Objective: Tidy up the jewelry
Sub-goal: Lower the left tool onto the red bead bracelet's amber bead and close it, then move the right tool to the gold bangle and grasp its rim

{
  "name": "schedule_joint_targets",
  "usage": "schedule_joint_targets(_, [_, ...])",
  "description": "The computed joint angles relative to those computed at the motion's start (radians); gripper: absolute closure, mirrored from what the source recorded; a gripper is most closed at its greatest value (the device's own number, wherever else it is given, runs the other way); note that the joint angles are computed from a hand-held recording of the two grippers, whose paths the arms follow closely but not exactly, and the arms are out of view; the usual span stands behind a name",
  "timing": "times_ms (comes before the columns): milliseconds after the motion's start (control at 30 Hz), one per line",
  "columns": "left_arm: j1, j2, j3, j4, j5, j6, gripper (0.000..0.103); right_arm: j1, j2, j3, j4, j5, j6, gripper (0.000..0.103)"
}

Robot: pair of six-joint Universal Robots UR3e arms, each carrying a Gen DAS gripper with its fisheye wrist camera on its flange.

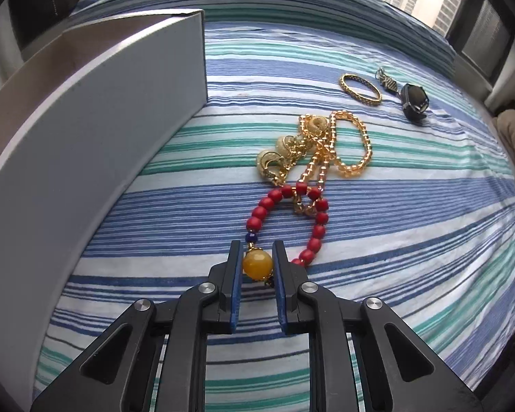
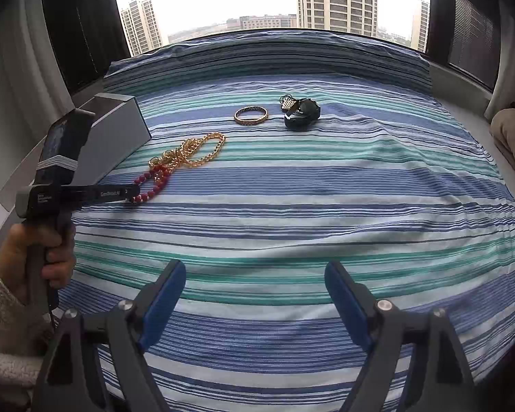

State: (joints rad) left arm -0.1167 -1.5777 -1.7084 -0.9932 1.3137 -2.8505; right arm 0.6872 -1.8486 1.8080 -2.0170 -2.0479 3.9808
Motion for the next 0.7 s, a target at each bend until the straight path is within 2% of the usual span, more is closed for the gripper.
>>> schedule_joint_targets(233, [0.189, 0.143, -0.056, -0.187, -0.058, 0.149, 0.088, -0.058, -0.003, 0.029, -0.063, 0.078, -0.064, 0.018])
schedule_joint_targets(333, [0.235, 0.167, -0.087, -0.211, -0.058, 0.179, 0.088, -0.197, -0.033, 0.054, -0.148, 0.231, -0.221, 0.018])
schedule_joint_targets(400, [0.265, 0.184, -0.110, -0.227, -0.067, 0.199, 0.087, -0.348, -0.032, 0.043, -0.183, 0.355, -0.364, 0.018])
schedule_joint_targets(500, [0.296, 0.217, -0.145, -0.233, -0.082, 0.224, 0.087, -0.530, 0.127, -0.102, -0.185, 0.458, -0.544, 0.019])
schedule_joint_targets(533, [0.300, 0.224, -0.150, -0.237, -0.085, 0.227, 0.087, -0.572, 0.215, -0.198, -0.153, 0.488, -0.592, 0.025])
schedule_joint_targets(567, [0.309, 0.233, -0.154, -0.245, -0.089, 0.234, 0.087, -0.596, 0.315, -0.303, -0.129, 0.496, -0.636, 0.041])
schedule_joint_targets(633, [0.307, 0.236, -0.161, -0.236, -0.086, 0.230, 0.087, -0.626, 0.511, -0.512, -0.080, 0.520, -0.704, 0.058])
schedule_joint_targets(700, [0.306, 0.241, -0.165, -0.234, -0.081, 0.227, 0.087, -0.637, 0.696, -0.722, -0.020, 0.551, -0.729, 0.059])
